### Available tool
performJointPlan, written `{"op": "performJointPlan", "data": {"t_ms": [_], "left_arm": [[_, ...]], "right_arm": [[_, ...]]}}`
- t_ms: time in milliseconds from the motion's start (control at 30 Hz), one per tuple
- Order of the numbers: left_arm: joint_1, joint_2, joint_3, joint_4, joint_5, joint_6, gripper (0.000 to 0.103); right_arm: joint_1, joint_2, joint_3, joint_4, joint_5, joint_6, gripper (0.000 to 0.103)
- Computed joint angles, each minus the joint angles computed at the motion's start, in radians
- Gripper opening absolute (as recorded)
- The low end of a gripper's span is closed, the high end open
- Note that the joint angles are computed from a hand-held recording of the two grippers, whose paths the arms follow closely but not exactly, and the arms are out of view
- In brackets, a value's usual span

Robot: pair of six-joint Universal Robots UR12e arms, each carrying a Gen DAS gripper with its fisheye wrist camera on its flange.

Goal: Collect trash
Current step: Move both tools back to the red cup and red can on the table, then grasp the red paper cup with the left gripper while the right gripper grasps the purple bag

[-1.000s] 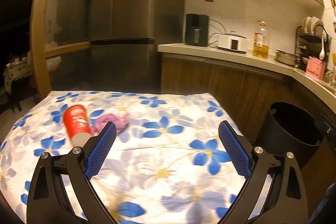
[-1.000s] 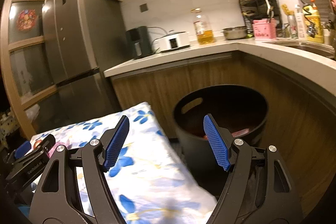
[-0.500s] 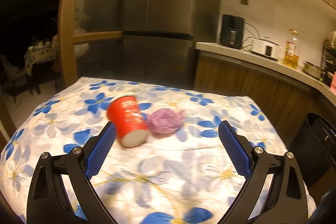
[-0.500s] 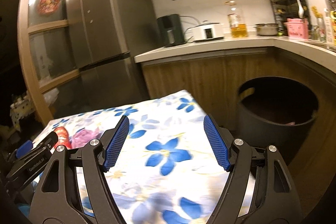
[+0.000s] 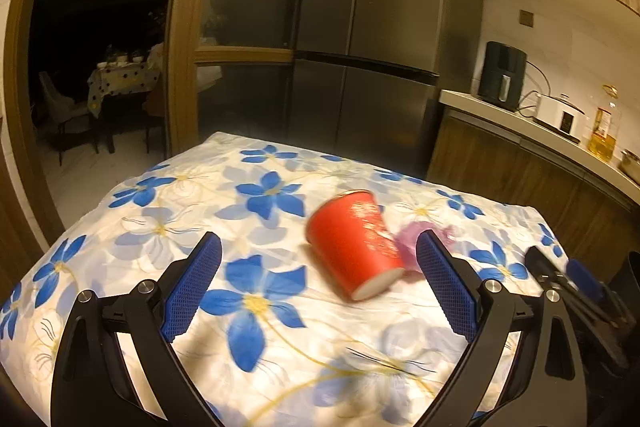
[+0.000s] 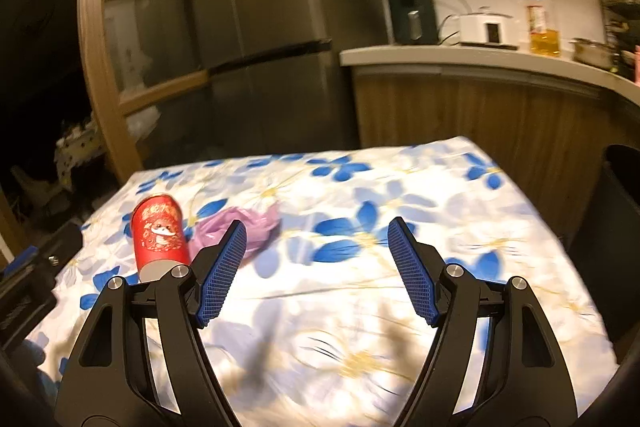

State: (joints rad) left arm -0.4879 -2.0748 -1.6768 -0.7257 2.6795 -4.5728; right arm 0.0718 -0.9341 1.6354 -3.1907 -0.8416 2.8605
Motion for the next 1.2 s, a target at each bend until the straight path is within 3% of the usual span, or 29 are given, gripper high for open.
{"op": "performJointPlan", "data": {"t_ms": [400, 500, 600, 667, 767, 867, 1200], "left_arm": [[0.017, 0.032, -0.042, -0.010, 0.016, -0.018, 0.094], [0.022, 0.032, -0.047, 0.003, 0.010, -0.003, 0.094], [0.027, 0.033, -0.052, 0.021, -0.006, 0.003, 0.094], [0.030, 0.031, -0.053, 0.034, -0.016, 0.013, 0.094], [0.034, 0.026, -0.051, 0.056, -0.030, 0.032, 0.094], [0.040, 0.016, -0.042, 0.082, -0.058, 0.057, 0.094], [0.072, -0.041, 0.029, 0.170, -0.150, 0.156, 0.094]], "right_arm": [[0.082, 0.038, -0.077, 0.165, -0.035, -0.058, 0.072], [0.094, 0.042, -0.093, 0.224, -0.052, -0.088, 0.068], [0.104, 0.043, -0.102, 0.271, -0.067, -0.126, 0.052], [0.105, 0.045, -0.109, 0.308, -0.065, -0.148, 0.025], [0.098, 0.048, -0.116, 0.341, -0.042, -0.151, 0.005], [0.087, 0.046, -0.108, 0.306, -0.028, -0.121, 0.003], [0.005, 0.016, -0.036, 0.065, 0.016, 0.011, 0.003]]}}
